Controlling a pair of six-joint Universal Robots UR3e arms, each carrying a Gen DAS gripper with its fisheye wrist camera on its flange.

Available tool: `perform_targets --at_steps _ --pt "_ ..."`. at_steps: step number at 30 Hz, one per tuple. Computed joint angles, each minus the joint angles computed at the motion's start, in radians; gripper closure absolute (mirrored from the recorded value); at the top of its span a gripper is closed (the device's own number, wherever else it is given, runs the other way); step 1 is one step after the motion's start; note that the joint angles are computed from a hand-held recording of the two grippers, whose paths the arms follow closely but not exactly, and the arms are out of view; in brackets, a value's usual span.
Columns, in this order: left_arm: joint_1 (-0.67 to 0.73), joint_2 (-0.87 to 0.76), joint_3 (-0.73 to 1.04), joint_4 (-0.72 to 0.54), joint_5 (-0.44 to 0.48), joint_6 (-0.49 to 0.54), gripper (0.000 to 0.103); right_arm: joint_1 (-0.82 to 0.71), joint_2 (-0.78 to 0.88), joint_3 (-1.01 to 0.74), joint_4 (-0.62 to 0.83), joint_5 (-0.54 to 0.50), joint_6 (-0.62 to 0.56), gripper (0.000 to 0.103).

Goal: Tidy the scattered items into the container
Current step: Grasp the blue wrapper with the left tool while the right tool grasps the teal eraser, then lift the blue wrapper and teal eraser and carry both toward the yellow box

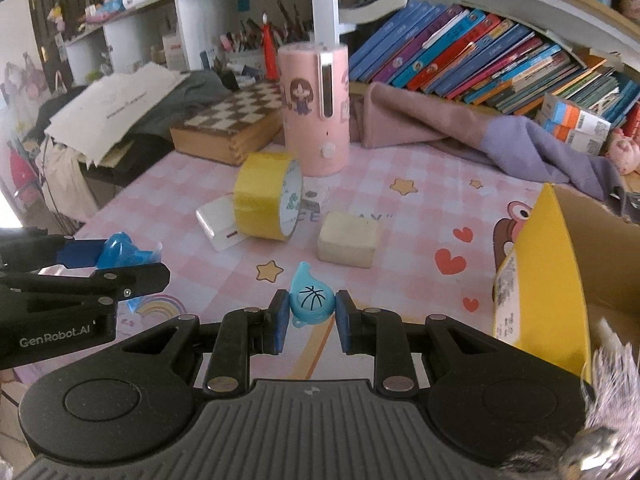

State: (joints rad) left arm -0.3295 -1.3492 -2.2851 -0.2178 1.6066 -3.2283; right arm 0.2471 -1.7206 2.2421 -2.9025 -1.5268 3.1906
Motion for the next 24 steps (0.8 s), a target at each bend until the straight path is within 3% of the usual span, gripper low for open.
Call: perform_targets --at_steps 5,15,24 --pt "0.006 0.137 -0.046 -0.064 -0.056 -0.024 0.062 0.040 -0.115 0.036 0.049 -0.034 0.043 0.080" --pt "-0.052 0.390 -0.117 -0.228 -0.057 -0.065 0.064 0.197 -0.294 0.097 0.149 -0.167 0.155 0.080" --pt "-0.233 0.510 -0.122 -0.325 0.075 -0.156 0.064 0.369 -0.436 0.124 0.264 -0.311 0.290 0.080"
